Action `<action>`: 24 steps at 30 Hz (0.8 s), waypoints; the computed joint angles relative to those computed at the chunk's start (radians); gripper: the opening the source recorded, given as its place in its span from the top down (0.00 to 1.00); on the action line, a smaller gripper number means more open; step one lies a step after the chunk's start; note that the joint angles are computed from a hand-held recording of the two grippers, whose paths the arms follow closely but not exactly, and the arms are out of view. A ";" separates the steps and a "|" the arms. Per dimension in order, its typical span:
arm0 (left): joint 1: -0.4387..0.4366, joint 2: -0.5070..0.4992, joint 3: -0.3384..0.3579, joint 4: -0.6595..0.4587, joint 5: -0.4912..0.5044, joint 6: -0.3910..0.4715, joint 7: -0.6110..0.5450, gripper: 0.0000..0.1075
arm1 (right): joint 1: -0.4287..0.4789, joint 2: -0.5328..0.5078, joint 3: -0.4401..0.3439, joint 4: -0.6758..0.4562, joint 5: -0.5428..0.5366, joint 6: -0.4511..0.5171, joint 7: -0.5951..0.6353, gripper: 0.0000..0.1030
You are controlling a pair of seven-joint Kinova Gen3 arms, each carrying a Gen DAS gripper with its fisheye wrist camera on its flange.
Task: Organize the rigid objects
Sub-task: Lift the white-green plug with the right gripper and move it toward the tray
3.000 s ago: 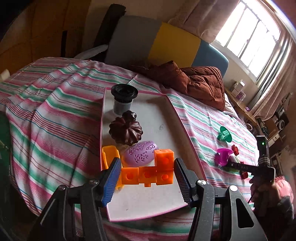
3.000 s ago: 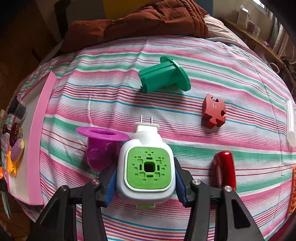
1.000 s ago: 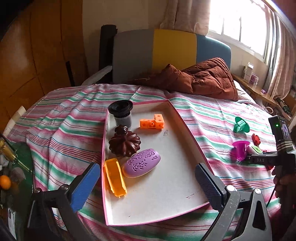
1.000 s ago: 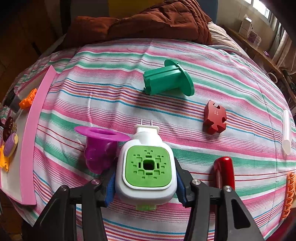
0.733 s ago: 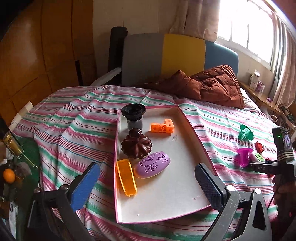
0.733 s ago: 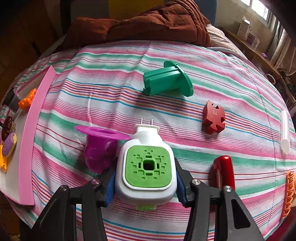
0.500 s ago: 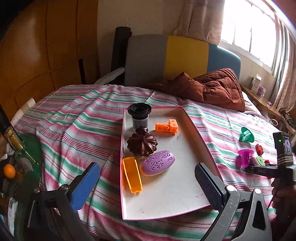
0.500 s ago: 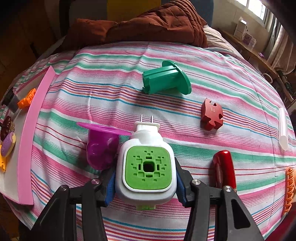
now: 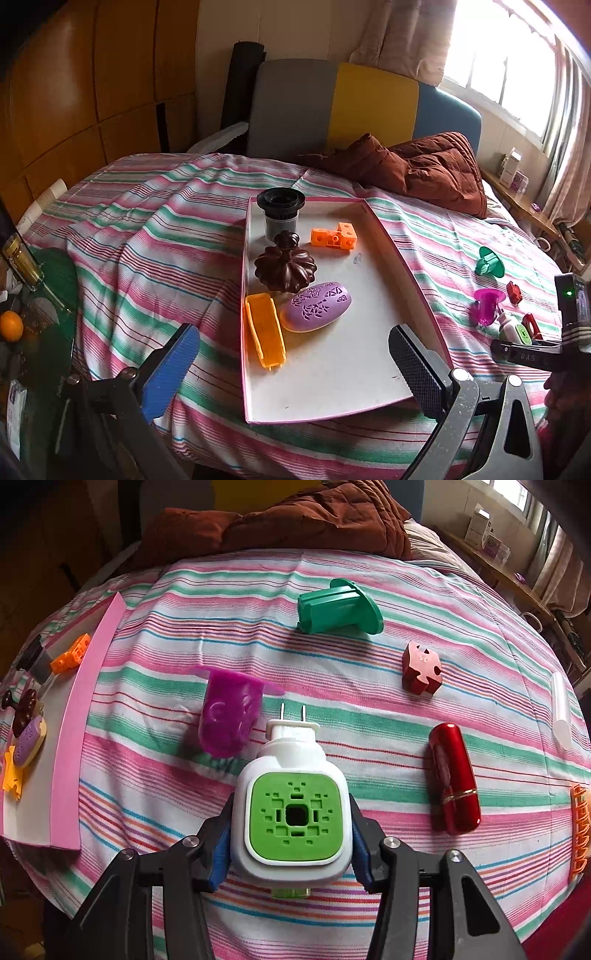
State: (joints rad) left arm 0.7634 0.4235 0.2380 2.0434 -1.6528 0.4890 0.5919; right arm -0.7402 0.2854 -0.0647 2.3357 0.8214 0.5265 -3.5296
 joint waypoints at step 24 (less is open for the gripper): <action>0.017 0.012 -0.021 0.000 0.028 -0.017 -0.049 0.04 | -0.081 -0.027 -0.019 0.048 0.300 -0.120 -0.394 0.49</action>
State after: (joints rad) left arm 0.7809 0.4352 0.2173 2.0438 -1.6246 0.4716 0.5427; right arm -0.8209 0.2583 -0.0841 2.3836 1.1210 0.4063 -3.9234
